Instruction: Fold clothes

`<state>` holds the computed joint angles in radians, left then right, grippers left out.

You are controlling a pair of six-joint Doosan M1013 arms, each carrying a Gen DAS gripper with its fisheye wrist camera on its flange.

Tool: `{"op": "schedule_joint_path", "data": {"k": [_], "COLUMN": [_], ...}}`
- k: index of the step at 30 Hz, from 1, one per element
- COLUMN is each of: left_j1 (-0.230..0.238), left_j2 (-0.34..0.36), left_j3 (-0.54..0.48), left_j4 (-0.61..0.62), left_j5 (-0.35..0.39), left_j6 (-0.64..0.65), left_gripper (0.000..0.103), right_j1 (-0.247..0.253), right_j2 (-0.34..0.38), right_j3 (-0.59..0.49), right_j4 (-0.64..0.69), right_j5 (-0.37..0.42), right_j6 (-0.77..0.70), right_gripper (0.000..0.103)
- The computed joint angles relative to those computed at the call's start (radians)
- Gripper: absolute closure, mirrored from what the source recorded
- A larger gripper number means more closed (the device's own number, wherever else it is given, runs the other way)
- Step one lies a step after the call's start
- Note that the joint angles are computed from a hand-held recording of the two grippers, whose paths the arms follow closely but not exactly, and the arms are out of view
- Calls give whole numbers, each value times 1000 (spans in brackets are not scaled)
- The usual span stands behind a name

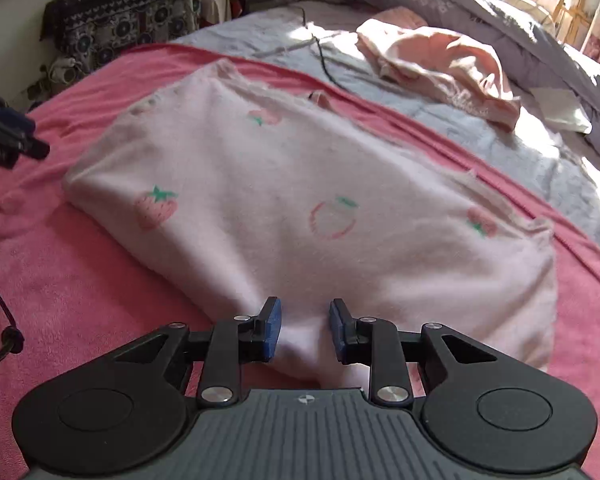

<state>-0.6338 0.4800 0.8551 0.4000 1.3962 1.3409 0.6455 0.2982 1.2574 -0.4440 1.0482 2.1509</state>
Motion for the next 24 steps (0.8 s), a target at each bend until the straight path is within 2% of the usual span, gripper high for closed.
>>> {"op": "schedule_joint_path", "data": {"k": [3, 5, 8, 10, 12, 15, 18, 20, 21, 23, 24], "left_j1": [-10, -22, -54, -85, -118, -105, -85, -76, -72, -66, -66], "left_j2": [8, 17, 40, 46, 48, -9, -26, -31, -31, -28, -25], "left_j3": [-20, -31, -39, -14, 31, 133, 149, 155, 154, 149, 145], "left_j4": [-69, -112, -167, -130, -3, 11, 4, 0, -6, -18, -17], "left_j5": [-84, -130, -169, -185, -155, -235, -226, -228, -226, -220, -214], "left_j6": [66, 117, 196, 277, 310, 277, 292, 314, 317, 321, 316], "left_gripper": [61, 53, 50, 47, 46, 43, 33, 25, 24, 22, 22], "right_j1": [33, 37, 47, 58, 69, 78, 63, 62, 63, 78, 79], "right_j2": [-2, -5, -12, -15, -17, -22, -29, -33, -35, -44, -42], "right_j3": [23, 25, 39, 47, 53, 57, 45, 30, 23, 34, 32], "right_j4": [-65, -70, -90, -108, -125, -122, -57, -70, -86, -223, -258], "right_j5": [12, 20, 20, 30, 43, 56, 65, 81, 89, 65, 70], "right_j6": [122, 173, 228, 256, 281, 281, 247, 262, 276, 349, 364], "right_gripper": [74, 74, 74, 74, 73, 72, 69, 55, 52, 30, 25]}}
